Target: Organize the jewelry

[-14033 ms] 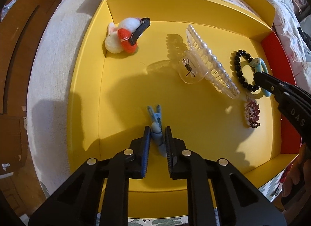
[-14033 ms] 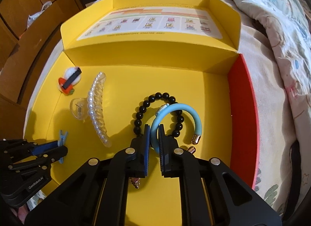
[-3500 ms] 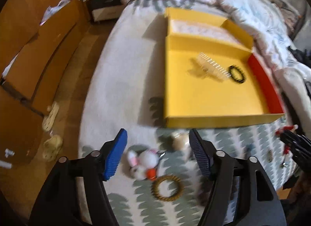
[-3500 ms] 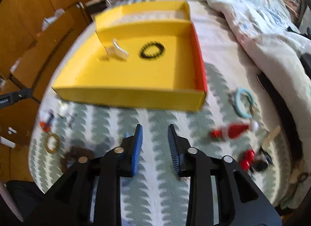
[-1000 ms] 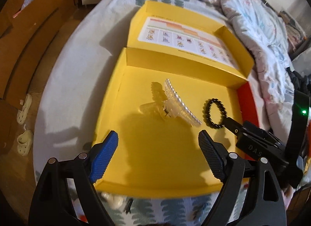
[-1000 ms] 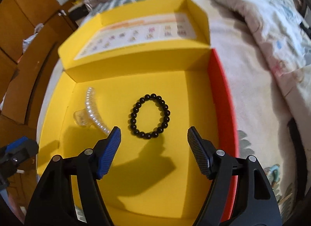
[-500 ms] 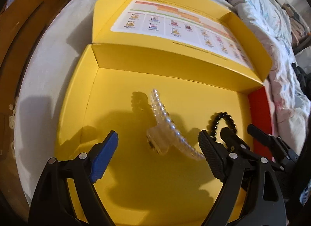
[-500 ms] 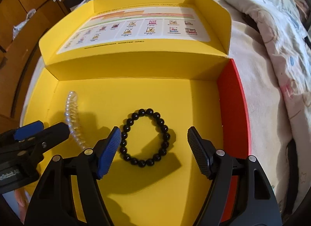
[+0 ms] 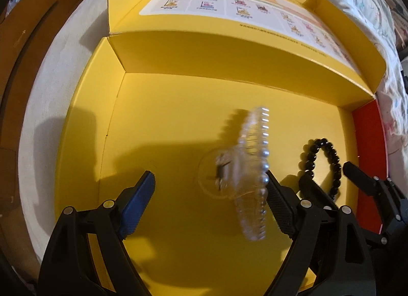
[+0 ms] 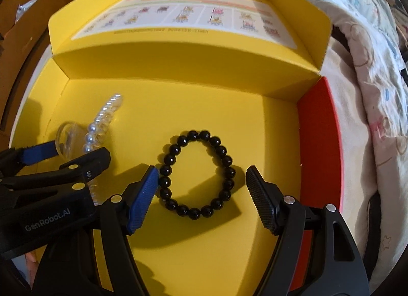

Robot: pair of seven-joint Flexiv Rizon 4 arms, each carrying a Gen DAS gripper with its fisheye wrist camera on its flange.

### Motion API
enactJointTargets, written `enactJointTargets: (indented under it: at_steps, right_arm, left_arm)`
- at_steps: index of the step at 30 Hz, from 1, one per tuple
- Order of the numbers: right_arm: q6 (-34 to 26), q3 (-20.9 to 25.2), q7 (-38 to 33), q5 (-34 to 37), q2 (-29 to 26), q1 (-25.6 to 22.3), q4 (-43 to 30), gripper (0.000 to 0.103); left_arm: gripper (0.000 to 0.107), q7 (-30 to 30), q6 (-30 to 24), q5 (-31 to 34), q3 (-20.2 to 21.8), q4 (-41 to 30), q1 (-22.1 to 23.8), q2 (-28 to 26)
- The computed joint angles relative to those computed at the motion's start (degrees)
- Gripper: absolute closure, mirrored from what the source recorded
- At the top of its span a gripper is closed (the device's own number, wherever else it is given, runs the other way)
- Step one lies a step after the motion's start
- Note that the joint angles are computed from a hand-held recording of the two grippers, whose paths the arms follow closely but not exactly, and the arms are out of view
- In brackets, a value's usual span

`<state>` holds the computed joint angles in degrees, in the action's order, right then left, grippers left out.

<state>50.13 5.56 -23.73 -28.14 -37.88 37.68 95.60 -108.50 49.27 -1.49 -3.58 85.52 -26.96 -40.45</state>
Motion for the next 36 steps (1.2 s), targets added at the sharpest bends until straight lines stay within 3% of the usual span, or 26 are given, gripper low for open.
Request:
enactJointTargets:
  at_steps: [5, 12, 14, 16, 19, 21, 24, 33, 34, 35, 36]
  right_arm:
    - [1.25, 0.92, -1.56, 1.61, 0.30, -1.06, 0.62, 0.032]
    - [2.34, 0.76, -2.58, 2.31, 1.12, -1.44, 1.77, 0.036]
    - [2.79, 0.41, -2.13, 1.86, 1.53, -1.31, 2.48, 0.042]
    - [3.20, 0.05, -1.76, 1.27, 1.89, -1.31, 3.05, 0.053]
    - [3.47, 0.14, -1.90, 1.06, 2.28, -1.66, 3.52, 0.062]
    - [3.32, 0.30, -2.09, 0.97, 2.59, -1.78, 3.81, 0.068]
    - [2.68, 0.36, -1.91, 0.61, 3.03, -1.47, 4.10, 0.081]
    - [4.63, 0.31, -0.12, 1.05, 4.42, -2.22, 6.14, 0.083]
    - [5.50, 0.19, 0.37, 0.87, 4.88, -2.37, 6.80, 0.085]
    - [6.54, -0.04, 0.98, 0.54, 5.28, -2.44, 7.37, 0.097]
    - [6.98, -0.18, 1.44, 0.21, 5.94, -2.48, 7.90, 0.102]
  left_arm:
    - [0.023, 0.31, -0.09, 0.39, -0.08, 0.64, -0.23, 0.57]
    - [0.033, 0.33, -1.08, 0.72, 0.29, -1.45, -0.31, -0.59]
    - [0.039, 0.05, -0.80, 0.73, 0.42, -0.96, -0.19, -0.17]
    - [0.055, -0.32, -1.00, 1.46, 1.00, -0.87, -0.41, 0.24]
    - [0.070, -0.34, -1.52, 1.69, 0.99, -0.62, -0.01, 0.73]
    - [0.073, -0.12, -1.64, 1.43, 0.74, -0.36, 0.42, 0.93]
    - [0.085, 0.53, -1.70, 1.10, 0.39, -0.19, 0.97, 1.09]
    - [0.087, 2.64, -1.31, -1.74, -0.98, 0.25, 2.55, 1.05]
    - [0.087, 3.09, -1.00, -2.25, -1.28, 0.57, 2.86, 1.23]
    - [0.087, 3.25, -1.14, -2.34, -1.20, -0.18, 2.82, 0.75]
    - [0.087, 3.11, -1.38, -2.24, -1.01, -1.75, 2.49, -0.27]
